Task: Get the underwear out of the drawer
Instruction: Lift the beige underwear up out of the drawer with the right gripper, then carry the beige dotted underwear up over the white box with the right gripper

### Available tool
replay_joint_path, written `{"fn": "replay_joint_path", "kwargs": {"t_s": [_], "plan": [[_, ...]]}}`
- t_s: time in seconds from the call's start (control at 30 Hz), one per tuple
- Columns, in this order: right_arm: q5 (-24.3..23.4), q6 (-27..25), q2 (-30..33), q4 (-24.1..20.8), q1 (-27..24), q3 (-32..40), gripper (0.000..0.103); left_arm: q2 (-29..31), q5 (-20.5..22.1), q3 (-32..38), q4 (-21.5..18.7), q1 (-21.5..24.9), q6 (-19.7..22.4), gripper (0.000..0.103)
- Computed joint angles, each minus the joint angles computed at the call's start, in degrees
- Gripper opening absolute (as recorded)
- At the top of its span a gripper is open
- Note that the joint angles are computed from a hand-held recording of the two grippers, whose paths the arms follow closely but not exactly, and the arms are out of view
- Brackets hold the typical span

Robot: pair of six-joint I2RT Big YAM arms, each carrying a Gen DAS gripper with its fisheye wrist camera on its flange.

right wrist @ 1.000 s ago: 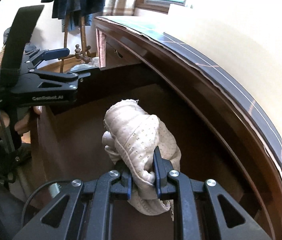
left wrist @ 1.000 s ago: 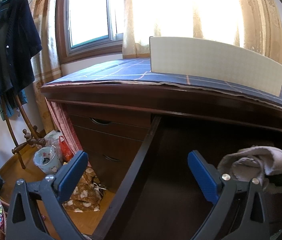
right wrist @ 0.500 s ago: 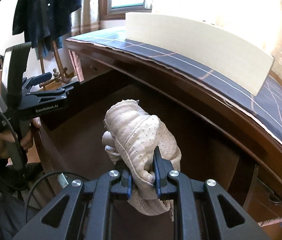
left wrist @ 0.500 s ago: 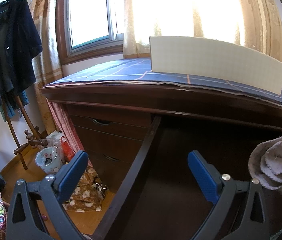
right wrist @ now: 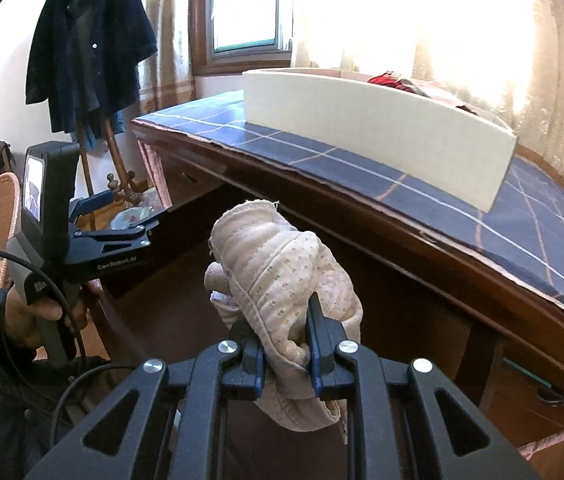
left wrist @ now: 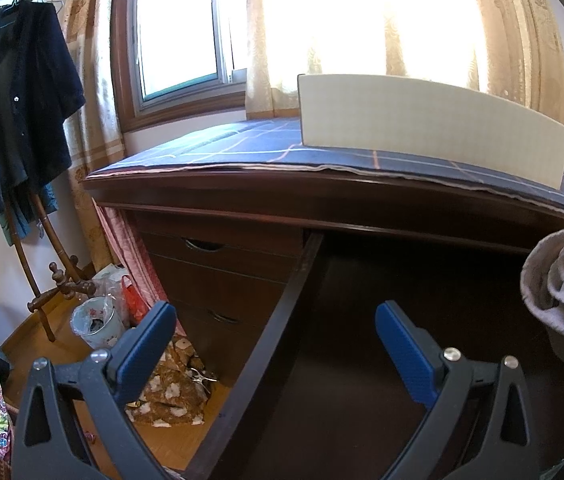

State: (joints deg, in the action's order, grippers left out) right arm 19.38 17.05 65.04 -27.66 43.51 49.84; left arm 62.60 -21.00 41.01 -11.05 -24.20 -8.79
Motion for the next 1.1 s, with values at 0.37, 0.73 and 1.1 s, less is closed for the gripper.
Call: {"fn": "replay_joint_path", "kwargs": {"t_s": [0.37, 0.73, 1.1], "plan": [[2.46, -0.1, -2.01, 0.25, 0.77, 1.39, 0.018, -0.13, -0.1, 0.01, -0.06, -0.23, -0.03, 0.102], [2.28, 0.48, -2.15, 2.45, -0.28, 3.24, 0.018, 0.15, 0.13, 0.38, -0.04, -0.13, 0.12, 0.102], [2.48, 1.49, -3.04, 2.52, 0.57, 3.47, 0.018, 0.59, -0.03, 0.64, 0.35, -0.21, 0.29, 0.102]]}}
